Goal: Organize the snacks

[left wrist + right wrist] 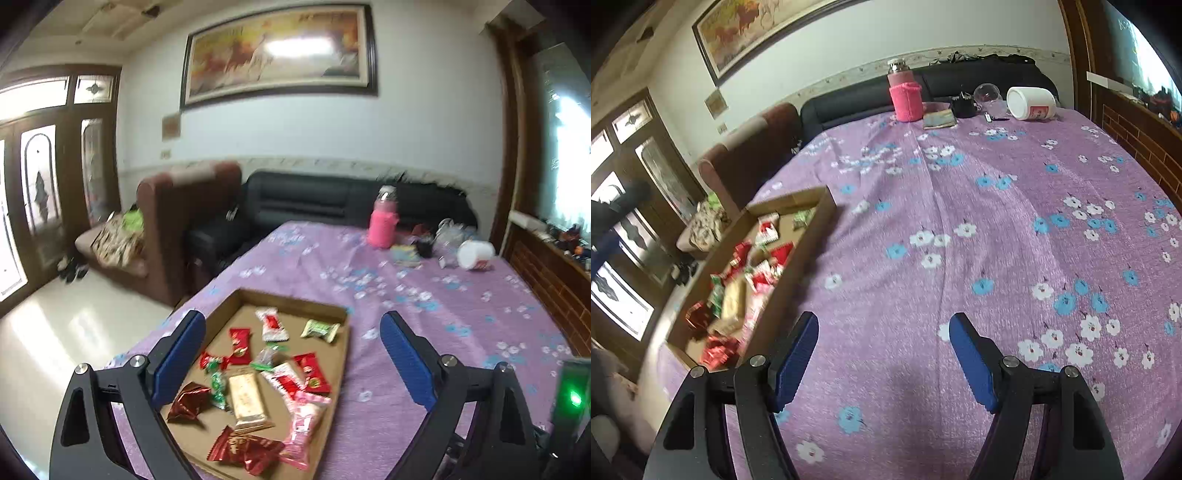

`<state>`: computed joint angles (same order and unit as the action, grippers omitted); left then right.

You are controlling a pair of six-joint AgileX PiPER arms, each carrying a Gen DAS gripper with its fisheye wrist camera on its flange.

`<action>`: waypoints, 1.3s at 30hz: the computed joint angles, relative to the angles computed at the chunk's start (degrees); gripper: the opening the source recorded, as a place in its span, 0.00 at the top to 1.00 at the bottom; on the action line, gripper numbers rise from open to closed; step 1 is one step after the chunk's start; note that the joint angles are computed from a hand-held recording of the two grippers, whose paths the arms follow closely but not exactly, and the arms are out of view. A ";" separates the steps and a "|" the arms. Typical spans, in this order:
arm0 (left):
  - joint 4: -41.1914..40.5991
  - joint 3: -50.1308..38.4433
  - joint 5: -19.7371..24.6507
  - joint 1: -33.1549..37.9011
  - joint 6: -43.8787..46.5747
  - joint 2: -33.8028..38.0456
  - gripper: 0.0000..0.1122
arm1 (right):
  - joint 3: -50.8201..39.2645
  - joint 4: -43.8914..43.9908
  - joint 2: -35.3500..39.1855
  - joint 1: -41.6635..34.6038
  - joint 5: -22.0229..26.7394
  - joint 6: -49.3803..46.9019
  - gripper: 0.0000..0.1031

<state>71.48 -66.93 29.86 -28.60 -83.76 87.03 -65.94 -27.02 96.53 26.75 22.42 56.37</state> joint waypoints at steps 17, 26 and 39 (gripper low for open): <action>-5.30 4.90 1.90 5.78 -1.37 -5.09 0.08 | -2.18 -24.85 2.87 7.97 4.50 21.37 0.25; -13.38 3.97 -0.28 7.24 7.90 -3.31 0.08 | -4.01 -27.78 3.91 11.66 7.50 20.94 0.25; -21.47 1.10 0.21 7.31 17.35 0.42 0.08 | -5.55 -27.84 5.04 12.95 9.24 19.03 0.25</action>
<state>50.01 -65.83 30.07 -21.29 -66.40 87.44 -71.49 -54.86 101.58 39.70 31.66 75.41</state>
